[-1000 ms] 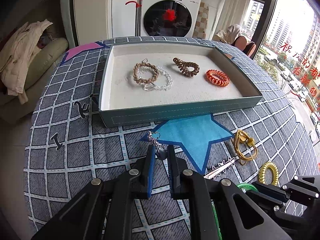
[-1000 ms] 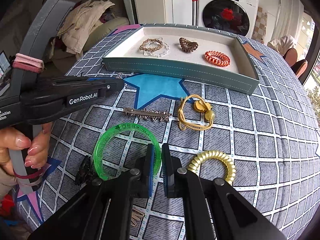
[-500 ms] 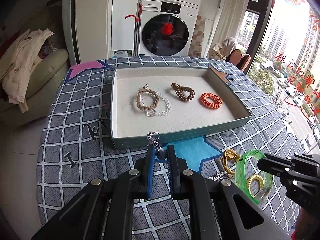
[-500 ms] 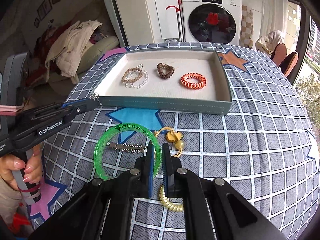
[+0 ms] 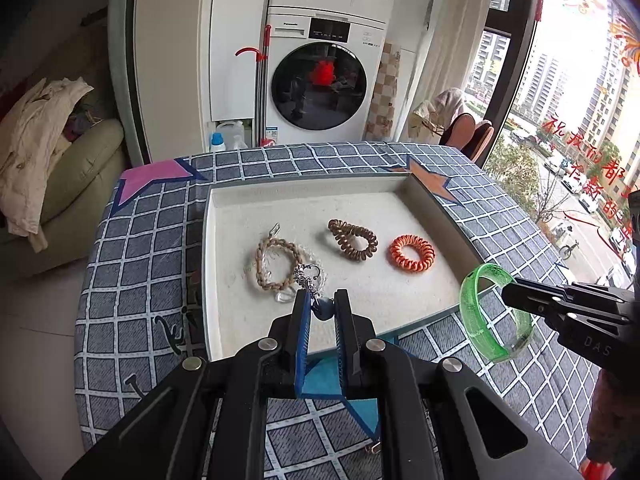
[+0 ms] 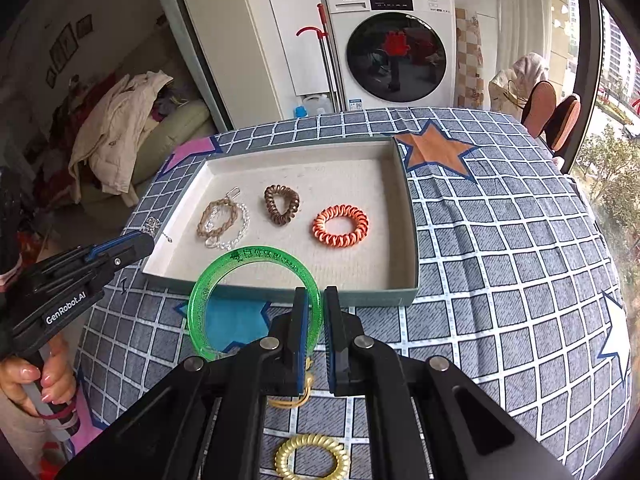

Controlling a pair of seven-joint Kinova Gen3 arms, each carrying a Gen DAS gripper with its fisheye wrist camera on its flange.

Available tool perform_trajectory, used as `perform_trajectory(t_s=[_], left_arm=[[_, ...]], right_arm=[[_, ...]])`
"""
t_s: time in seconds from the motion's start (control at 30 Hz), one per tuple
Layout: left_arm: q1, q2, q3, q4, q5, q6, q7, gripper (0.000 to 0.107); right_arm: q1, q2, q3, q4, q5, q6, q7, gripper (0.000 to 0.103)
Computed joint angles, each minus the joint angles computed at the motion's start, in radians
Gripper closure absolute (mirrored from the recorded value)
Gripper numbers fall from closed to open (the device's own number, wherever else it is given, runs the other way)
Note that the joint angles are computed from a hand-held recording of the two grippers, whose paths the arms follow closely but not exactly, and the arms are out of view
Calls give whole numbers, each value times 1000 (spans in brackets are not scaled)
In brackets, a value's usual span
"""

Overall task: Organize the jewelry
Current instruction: 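Carry both held items into the tray and open both tools to release them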

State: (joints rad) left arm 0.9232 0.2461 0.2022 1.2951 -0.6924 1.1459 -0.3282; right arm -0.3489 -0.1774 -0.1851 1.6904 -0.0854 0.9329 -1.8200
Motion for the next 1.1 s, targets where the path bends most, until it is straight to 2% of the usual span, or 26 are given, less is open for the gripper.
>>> perform_trajectory(t_s=[0.33,0.5,0.97,1.1], left_arm=[[-43,110,-40,-127,107,-32,-152,75],[-37,177,-76,-189,149,-22,-216,75],[-48,243,-124,-213,245,-45,-269,75],[-26,267,-134,-254,224,-3,-289,75]], right_arm=[[6,133,15,-115,58,-20,-39,95],[-5,211,27,-165,87,-32,-69,95],[-47,363,66,-255,156,-40,-144,95],[-55,394,73,-267,168,-36,-156,95]])
